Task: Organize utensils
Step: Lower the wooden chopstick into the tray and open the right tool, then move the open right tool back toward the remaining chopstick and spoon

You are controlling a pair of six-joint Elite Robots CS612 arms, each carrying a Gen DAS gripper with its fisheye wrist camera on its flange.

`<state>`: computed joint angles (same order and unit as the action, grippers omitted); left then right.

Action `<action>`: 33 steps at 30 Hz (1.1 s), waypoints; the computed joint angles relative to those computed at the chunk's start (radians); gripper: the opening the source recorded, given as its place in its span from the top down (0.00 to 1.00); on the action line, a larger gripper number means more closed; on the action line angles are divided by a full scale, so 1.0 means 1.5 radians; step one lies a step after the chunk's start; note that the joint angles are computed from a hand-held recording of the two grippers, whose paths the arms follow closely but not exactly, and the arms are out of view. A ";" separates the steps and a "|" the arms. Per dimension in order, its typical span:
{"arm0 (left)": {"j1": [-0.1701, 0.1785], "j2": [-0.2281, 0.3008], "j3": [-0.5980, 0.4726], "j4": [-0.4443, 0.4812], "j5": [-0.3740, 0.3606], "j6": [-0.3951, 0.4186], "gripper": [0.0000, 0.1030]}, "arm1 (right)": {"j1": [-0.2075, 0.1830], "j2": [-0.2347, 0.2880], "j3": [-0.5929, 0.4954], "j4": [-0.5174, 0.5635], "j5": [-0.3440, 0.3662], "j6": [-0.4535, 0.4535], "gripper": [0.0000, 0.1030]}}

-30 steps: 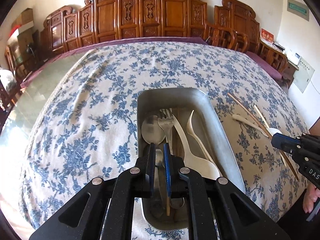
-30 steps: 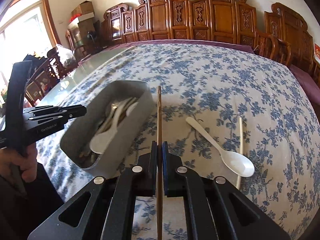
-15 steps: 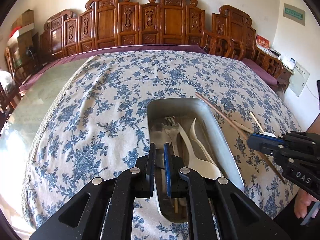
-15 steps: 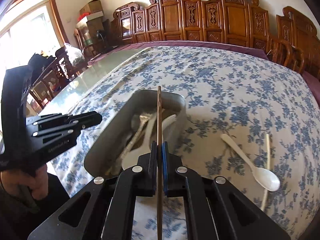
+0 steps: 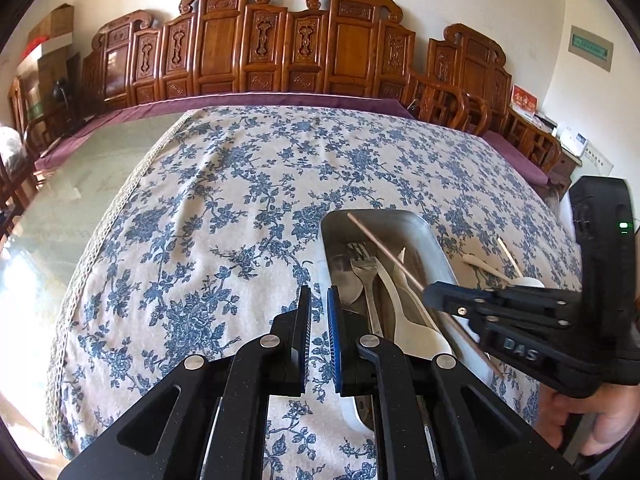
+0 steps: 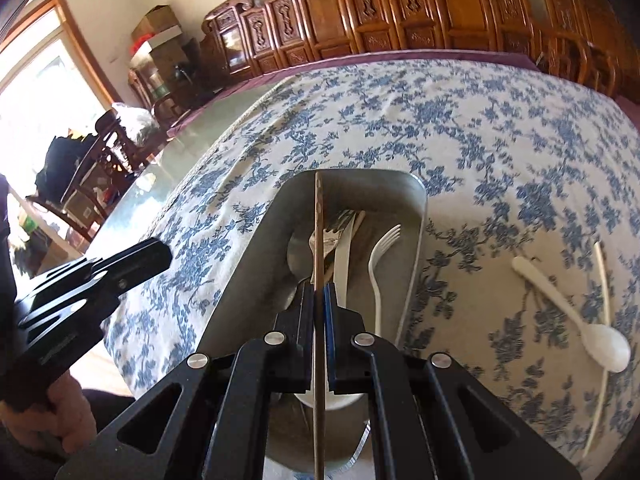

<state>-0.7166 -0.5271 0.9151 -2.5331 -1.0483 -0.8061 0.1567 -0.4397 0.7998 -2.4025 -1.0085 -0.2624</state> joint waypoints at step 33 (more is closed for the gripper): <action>-0.020 0.094 -0.173 0.062 -0.009 0.049 0.12 | -0.090 -0.040 0.079 -0.140 -0.127 -0.099 0.84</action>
<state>-0.7462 -0.3867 0.6558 -2.4393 -1.0623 -0.7325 0.0213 -0.5000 0.9189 -2.6121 -1.1989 -0.4102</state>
